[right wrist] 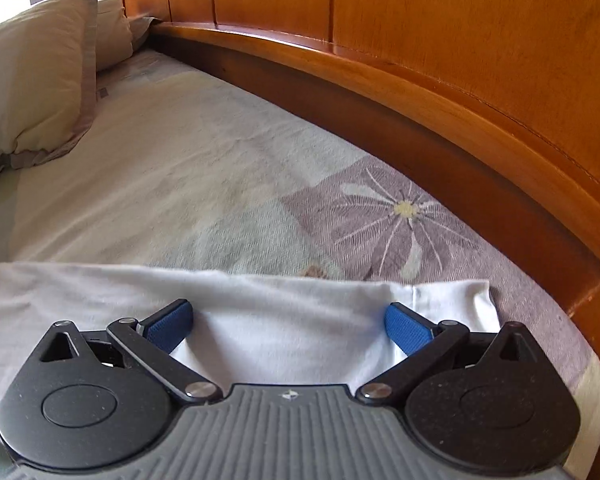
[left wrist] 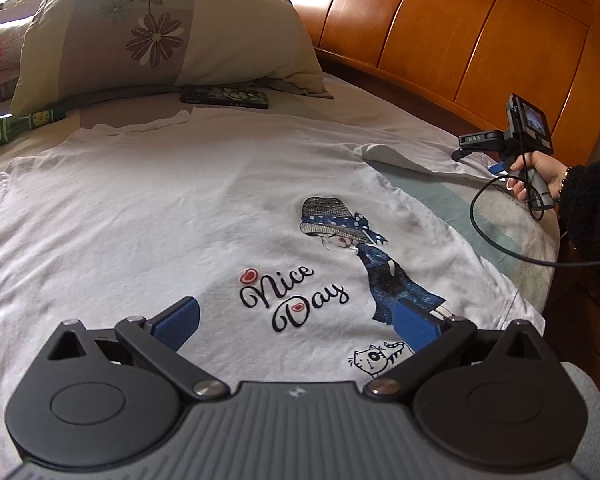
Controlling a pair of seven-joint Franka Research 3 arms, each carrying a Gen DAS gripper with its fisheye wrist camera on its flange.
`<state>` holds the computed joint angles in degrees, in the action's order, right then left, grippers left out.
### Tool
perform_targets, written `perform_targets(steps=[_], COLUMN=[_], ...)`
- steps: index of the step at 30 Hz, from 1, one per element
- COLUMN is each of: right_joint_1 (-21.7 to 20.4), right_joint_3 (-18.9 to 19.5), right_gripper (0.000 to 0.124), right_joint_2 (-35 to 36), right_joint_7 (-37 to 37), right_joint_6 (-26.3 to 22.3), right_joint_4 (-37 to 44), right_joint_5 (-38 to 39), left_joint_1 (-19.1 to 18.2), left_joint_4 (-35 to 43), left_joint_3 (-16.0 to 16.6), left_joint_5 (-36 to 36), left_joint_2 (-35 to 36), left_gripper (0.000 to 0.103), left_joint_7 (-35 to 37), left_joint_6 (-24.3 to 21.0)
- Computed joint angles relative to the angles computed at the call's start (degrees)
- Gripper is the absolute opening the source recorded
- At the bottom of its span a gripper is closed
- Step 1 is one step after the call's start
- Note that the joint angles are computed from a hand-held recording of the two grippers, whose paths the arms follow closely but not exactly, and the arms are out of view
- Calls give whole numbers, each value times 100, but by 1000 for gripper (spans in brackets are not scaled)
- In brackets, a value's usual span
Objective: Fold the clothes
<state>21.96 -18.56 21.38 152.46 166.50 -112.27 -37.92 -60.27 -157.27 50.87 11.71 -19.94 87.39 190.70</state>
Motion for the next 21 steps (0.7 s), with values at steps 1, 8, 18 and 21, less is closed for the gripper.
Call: perform_targets(steps=[1,8,18,21], right_joint_1=[-127,186,-426,-770], right_joint_3=[133,-191,602,1441], right_gripper=[103,103,103,103], right_joint_2=[-4,-860,-506,-217], right_joint_7=[-202,570,541,-940], right_joint_6=[-42,251,145,575], right_joint_4=[37,-968,-282,42], right_joint_5=[179,-647,-784,320], left_joint_1=[124,1028,800,1341], left_joint_4=[4,101,95,86], left_joint_3=[-160,-1256,-1253,-1773], left_joint_5=[-18,23,3,-12], left_joint_2=[8,184,176,222], left_gripper=[102,102,102,102], left_joint_7=[-36,-214,-444,-566], left_joint_6=[-17,-82,-105,-181])
